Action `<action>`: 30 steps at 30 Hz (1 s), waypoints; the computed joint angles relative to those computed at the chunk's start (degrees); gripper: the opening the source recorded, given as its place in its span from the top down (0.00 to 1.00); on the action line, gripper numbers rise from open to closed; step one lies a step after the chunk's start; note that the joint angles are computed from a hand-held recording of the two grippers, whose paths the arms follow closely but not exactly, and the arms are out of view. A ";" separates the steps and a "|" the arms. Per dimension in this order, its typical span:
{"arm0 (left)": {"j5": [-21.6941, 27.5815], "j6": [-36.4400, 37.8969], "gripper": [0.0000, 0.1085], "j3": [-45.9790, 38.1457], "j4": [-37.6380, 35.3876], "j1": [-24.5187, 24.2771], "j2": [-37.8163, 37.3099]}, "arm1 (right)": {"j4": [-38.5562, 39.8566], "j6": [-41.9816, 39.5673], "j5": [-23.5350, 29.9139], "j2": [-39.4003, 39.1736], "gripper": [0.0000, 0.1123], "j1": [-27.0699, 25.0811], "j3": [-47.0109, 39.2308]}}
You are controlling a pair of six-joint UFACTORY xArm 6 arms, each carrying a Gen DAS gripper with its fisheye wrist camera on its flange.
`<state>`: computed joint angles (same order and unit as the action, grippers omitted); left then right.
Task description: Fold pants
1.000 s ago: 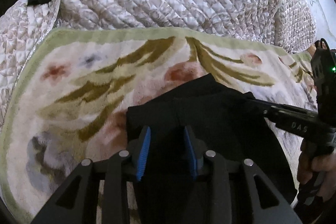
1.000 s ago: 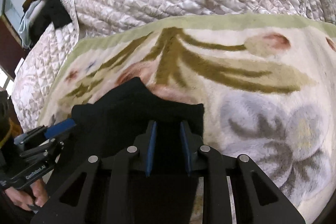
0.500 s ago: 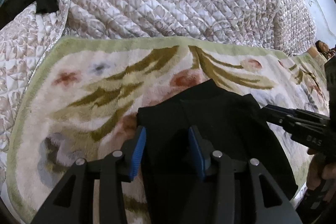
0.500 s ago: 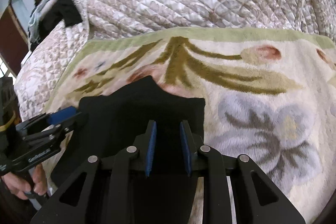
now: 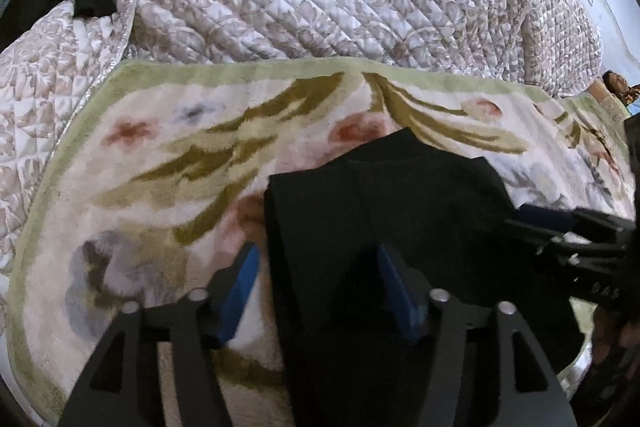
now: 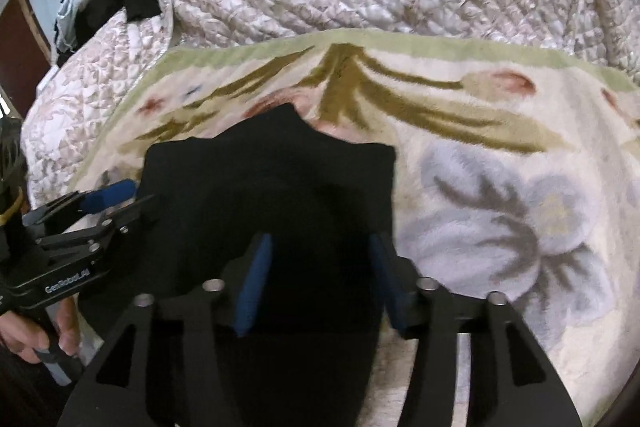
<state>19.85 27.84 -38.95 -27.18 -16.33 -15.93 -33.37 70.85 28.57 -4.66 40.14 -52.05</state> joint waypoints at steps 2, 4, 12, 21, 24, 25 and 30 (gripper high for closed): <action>-0.68 2.57 0.29 0.36 -3.27 0.37 0.25 | -0.87 0.63 0.38 -0.33 0.53 0.02 0.25; -0.30 4.13 0.25 0.21 -5.51 0.88 0.55 | -0.37 0.47 -0.40 -0.46 0.53 -0.10 0.72; -2.51 3.86 0.18 1.39 -3.81 0.84 0.15 | -0.09 1.82 -0.89 -1.34 0.53 -0.27 1.67; -4.60 -1.15 0.18 1.69 2.36 3.12 -0.50 | -1.83 4.30 0.06 -3.85 0.53 -0.19 3.60; -0.89 4.60 0.18 0.05 -6.02 5.31 -0.69 | -1.10 4.29 -1.83 -5.22 0.53 -0.67 5.33; 1.06 7.22 0.19 -0.41 -9.50 6.08 -0.94 | -1.20 4.40 -2.20 -5.67 0.53 -0.70 5.90; 8.63 15.85 0.32 0.36 -19.48 7.28 -4.36 | -2.72 5.35 -2.68 -7.11 0.53 -0.47 7.34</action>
<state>28.48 43.69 -38.60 -46.66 -9.05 -20.28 -36.08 76.20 25.89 -11.77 39.66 -44.71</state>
